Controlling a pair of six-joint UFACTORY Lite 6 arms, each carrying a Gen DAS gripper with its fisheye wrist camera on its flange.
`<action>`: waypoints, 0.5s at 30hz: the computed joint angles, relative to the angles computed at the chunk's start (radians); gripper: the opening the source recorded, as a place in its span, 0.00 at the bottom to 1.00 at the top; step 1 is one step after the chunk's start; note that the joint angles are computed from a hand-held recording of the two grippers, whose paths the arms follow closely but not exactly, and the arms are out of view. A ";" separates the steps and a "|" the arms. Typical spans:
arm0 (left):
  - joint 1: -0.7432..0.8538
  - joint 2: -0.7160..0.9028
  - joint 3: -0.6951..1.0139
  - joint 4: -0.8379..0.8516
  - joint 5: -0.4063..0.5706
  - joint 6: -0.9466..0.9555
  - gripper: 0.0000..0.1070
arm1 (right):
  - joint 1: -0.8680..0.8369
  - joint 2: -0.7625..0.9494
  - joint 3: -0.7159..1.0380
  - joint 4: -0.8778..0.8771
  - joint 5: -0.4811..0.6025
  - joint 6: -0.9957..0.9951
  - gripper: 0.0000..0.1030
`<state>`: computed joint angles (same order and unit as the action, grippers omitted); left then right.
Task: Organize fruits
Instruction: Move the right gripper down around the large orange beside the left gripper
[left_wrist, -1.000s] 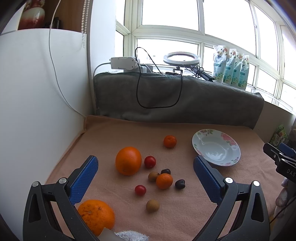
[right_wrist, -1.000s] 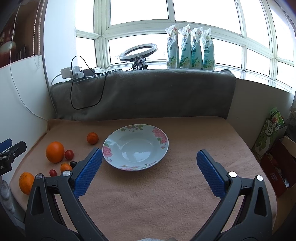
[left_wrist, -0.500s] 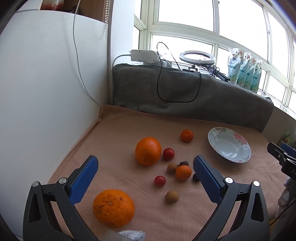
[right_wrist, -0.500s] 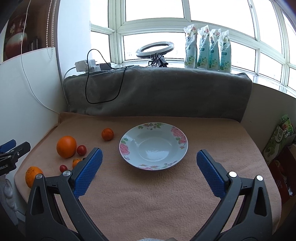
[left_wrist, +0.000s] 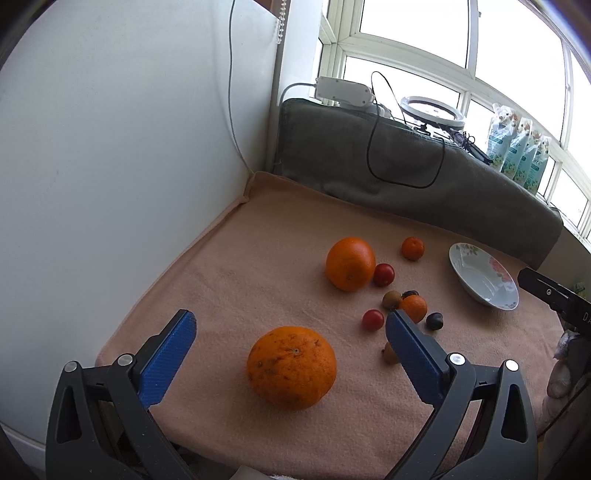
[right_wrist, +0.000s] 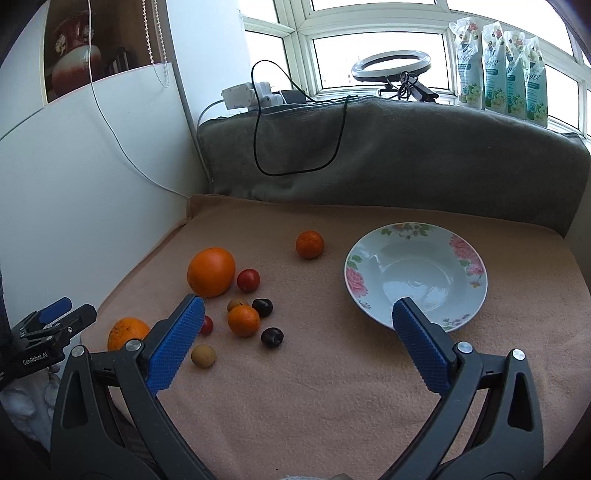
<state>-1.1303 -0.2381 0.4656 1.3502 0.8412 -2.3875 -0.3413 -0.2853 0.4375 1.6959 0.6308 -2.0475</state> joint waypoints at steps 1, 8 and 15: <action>0.003 -0.013 -0.019 0.000 -0.010 -0.012 0.95 | 0.034 0.012 0.005 0.003 -0.008 0.002 1.00; -0.016 -0.083 -0.139 -0.007 -0.067 -0.120 0.95 | 0.234 0.131 0.071 -0.034 -0.023 0.095 1.00; 0.001 -0.087 -0.207 0.112 -0.180 -0.299 0.91 | 0.390 0.273 0.157 -0.060 -0.038 0.170 0.94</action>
